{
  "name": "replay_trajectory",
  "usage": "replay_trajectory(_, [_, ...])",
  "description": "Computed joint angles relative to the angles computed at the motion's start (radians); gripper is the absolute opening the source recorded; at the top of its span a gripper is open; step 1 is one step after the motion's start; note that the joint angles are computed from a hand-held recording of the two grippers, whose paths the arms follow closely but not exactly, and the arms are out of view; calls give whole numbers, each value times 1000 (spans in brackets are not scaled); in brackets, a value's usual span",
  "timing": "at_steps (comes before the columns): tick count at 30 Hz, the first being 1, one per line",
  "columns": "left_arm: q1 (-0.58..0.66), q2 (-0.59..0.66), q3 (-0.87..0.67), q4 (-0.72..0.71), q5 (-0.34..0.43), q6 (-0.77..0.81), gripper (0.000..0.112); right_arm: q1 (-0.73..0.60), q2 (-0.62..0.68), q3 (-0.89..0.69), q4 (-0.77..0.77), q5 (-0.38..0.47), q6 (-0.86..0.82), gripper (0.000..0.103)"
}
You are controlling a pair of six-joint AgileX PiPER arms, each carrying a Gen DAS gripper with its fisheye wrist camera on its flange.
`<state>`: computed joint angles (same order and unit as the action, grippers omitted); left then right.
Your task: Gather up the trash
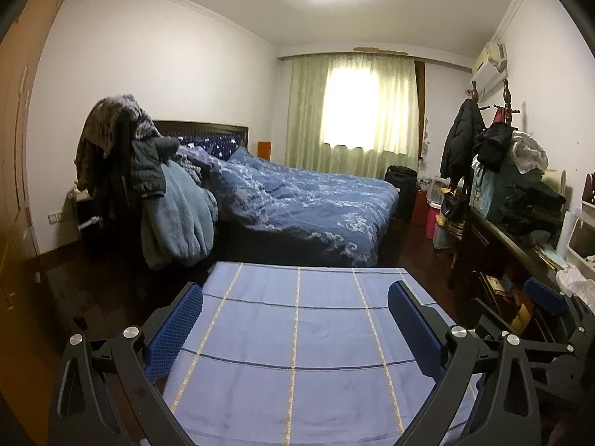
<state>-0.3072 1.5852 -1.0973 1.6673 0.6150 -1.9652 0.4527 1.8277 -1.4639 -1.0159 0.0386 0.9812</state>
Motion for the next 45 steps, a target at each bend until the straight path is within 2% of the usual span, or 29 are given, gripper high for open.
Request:
replay_trajectory(4, [2, -3, -1, -1, -11, 6, 99, 0, 1, -2, 57, 2, -60, 100])
replay_trajectory(10, [-12, 7, -16, -34, 13, 47, 99, 3, 2, -6, 39, 6, -39, 100])
replay_trajectory(18, [-3, 7, -24, -52, -8, 74, 99, 4, 3, -7, 60, 7, -59, 100])
replay_trajectory(24, [-3, 11, -25, -51, -4, 68, 99, 2, 1, 0, -52, 5, 51, 100])
replay_trajectory(26, [-1, 10, -24, -53, -5, 72, 99, 3, 1, -1, -10, 4, 9, 100])
replay_trajectory(45, [-3, 11, -26, -57, -8, 77, 99, 7, 4, -8, -18, 11, 18, 100])
